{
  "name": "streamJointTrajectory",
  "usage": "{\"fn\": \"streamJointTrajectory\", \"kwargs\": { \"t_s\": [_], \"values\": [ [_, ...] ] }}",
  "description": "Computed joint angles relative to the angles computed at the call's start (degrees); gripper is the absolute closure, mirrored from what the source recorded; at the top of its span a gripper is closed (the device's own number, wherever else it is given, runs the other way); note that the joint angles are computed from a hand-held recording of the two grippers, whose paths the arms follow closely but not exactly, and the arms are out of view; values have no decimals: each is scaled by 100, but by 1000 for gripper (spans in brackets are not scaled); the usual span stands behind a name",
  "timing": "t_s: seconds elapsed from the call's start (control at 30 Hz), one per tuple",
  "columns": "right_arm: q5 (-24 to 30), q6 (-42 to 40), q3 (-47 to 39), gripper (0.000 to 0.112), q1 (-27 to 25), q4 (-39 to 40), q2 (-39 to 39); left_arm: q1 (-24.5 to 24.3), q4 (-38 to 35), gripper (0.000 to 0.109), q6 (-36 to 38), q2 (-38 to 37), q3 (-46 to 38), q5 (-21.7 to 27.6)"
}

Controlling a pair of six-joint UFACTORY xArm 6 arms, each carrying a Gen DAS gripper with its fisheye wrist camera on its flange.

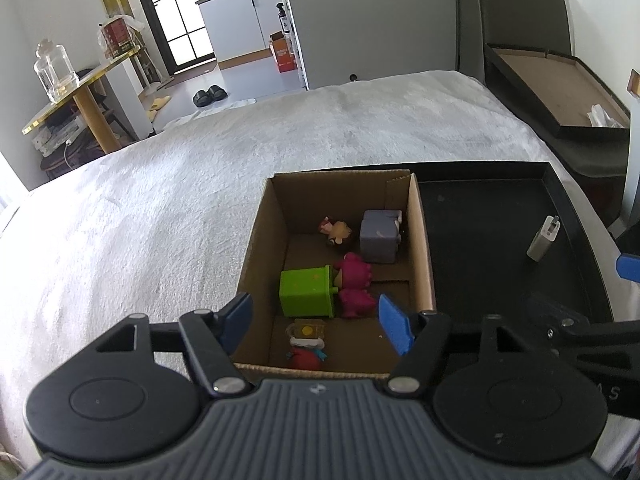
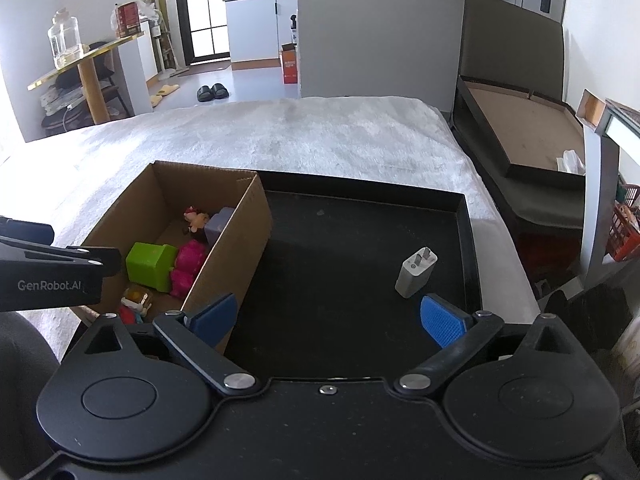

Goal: Organize rigid objects
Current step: 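Move the right gripper down toward the white plug charger on the tray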

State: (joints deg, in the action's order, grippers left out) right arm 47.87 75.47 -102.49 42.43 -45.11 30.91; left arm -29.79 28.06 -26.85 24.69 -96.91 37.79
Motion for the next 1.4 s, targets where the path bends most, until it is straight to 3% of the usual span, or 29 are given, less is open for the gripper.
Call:
{"fn": "streamJointTrajectory", "kwargs": {
  "t_s": [0.77, 1.4],
  "values": [
    [-345, 346, 455, 13, -161, -162, -177, -170, 271, 39, -47, 220, -312, 131],
    [-1299, 748, 964, 32, -940, -292, -26, -423, 463, 39, 214, 1817, -2483, 1100]
  ]
}}
